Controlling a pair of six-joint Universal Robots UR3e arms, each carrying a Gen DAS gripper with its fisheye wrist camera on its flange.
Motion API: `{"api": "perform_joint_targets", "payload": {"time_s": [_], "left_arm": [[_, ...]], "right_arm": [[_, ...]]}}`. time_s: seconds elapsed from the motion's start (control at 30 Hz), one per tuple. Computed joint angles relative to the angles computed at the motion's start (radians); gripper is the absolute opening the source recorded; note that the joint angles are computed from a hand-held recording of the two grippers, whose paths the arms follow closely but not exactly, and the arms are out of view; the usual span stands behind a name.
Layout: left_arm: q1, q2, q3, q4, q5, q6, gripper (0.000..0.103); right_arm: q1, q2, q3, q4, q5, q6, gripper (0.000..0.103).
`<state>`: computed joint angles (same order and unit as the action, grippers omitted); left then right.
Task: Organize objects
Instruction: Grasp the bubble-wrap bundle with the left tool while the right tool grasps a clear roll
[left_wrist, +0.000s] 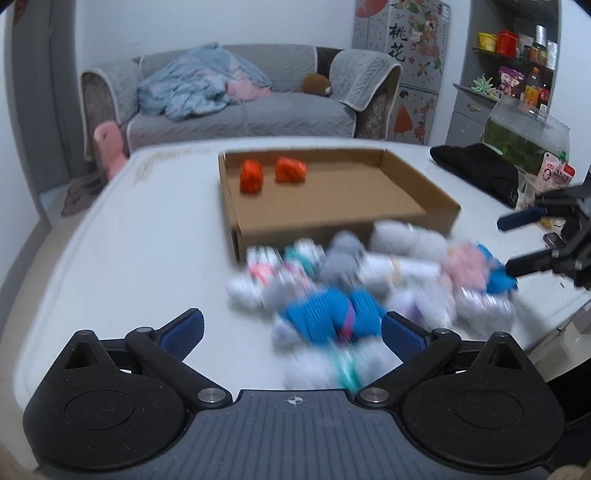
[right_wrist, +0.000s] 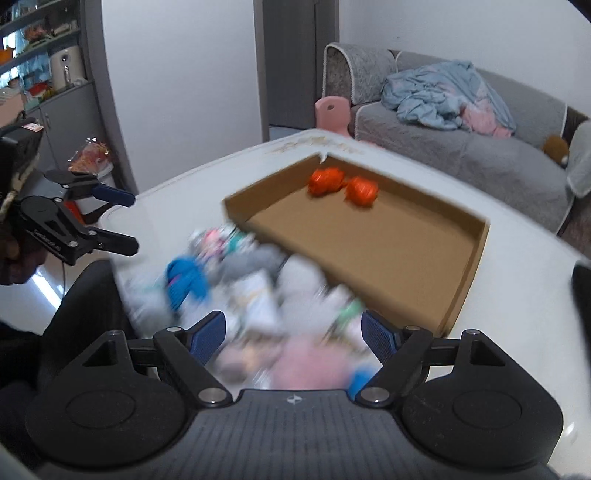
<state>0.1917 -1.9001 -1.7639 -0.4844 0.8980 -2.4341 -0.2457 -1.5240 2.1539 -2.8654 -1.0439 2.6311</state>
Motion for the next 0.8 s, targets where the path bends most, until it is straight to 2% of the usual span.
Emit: {"api": "perform_joint_targets", "payload": {"time_s": [0.03,0.13,0.2,0.3,0.5,0.7,0.8], "left_arm": [[0.004,0.016,-0.049,0.033,-0.003,-0.015,0.102],[-0.007,0.024,-0.168,0.179,0.009,-0.044,0.102],[-0.032,0.004,-0.208,0.272,0.046,-0.062,0.102],[-0.057,-0.03,-0.234,0.345,0.079,-0.08,0.102],[-0.089,-0.09,-0.213,0.381,0.117,-0.113,0.102],[-0.111,-0.124,-0.209,0.423,0.139,-0.124,0.1],[-0.12,-0.144,-0.198,0.432,0.15,-0.145,0.099]], "right_arm": [[0.001,-0.017,0.046,-0.029,0.003,0.0,0.071],[-0.001,-0.023,0.15,-0.136,0.048,-0.018,0.07],[0.012,0.014,0.157,-0.179,0.041,0.0,0.068],[0.027,0.036,0.175,-0.216,0.005,0.011,0.065],[0.046,0.083,0.164,-0.228,-0.043,0.038,0.057],[0.078,0.126,0.193,-0.306,-0.086,0.059,0.048],[0.077,0.146,0.202,-0.331,-0.095,0.051,0.047]]}}
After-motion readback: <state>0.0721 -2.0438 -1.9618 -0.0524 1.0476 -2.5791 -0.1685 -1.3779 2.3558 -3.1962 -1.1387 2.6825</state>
